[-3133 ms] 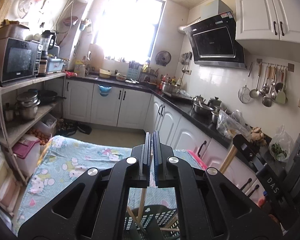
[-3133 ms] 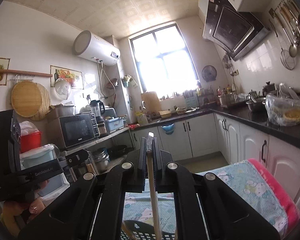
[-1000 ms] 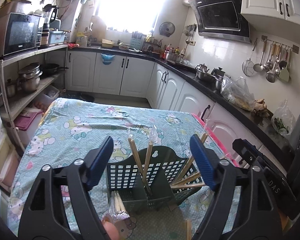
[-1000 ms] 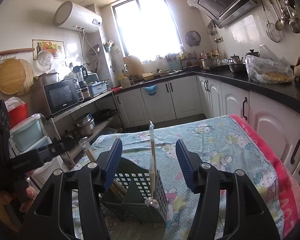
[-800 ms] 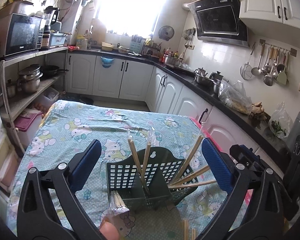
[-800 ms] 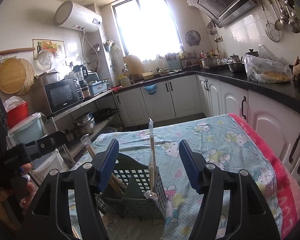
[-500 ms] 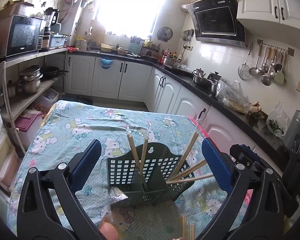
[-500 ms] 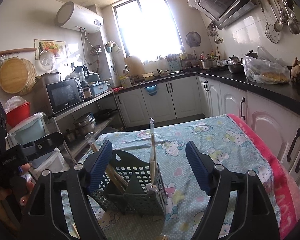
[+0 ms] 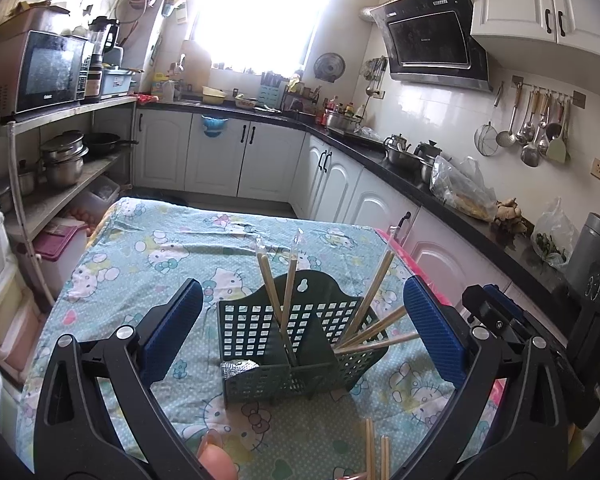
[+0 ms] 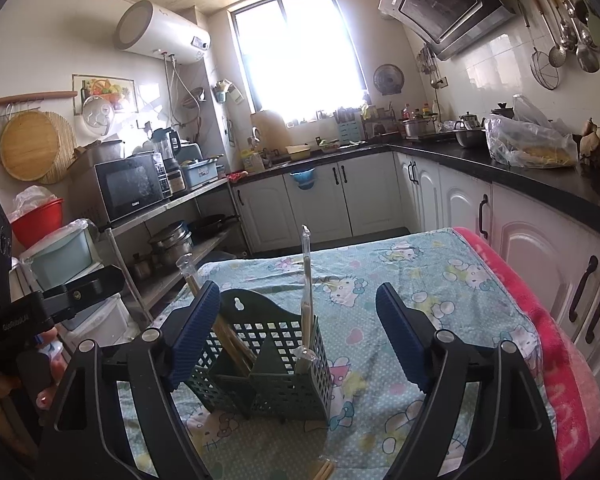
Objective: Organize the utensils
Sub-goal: 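Move both open tools back down toward the chopsticks on the cloth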
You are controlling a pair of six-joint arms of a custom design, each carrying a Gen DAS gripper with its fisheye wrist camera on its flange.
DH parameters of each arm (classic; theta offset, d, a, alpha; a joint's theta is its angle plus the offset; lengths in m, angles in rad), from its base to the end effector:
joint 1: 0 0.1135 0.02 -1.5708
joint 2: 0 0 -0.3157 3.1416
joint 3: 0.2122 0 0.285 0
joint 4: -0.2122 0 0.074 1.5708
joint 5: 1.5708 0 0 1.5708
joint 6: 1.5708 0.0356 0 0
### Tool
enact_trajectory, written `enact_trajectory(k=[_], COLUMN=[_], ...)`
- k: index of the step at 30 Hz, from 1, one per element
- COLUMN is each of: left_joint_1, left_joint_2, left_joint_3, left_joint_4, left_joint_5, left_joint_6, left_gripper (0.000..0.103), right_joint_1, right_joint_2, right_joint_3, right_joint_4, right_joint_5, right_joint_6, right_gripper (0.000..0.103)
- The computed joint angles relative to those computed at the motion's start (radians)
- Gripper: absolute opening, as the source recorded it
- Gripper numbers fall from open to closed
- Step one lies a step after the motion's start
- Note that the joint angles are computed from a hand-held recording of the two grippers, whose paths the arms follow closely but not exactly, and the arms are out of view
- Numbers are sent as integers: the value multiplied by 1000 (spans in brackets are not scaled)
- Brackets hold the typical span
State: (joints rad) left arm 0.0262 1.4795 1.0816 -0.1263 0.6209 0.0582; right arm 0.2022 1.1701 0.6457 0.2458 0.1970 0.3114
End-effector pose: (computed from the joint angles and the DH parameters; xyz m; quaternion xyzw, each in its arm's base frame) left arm 0.3609 -0.0113 0.3237 0.1658 0.8222 -0.2443 0.4866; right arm 0.2686 0.0480 0.2867 0.1025 0.7902 0.0762 0.5995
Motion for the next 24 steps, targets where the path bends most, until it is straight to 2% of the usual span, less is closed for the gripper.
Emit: enact_trajectory(k=[24], left_joint_1=[36], left_joint_2=[-67], left_joint_3=[-81], left_joint_4=[-3], left_joint_5=[19], left_joint_6=[5], left_gripper=[92], right_joint_1=[22], right_joint_2=[-88], right_joint_3=[-61], right_joint_4=[-50], right_joint_5=[18], right_joint_6=[-12], right_gripper=[79])
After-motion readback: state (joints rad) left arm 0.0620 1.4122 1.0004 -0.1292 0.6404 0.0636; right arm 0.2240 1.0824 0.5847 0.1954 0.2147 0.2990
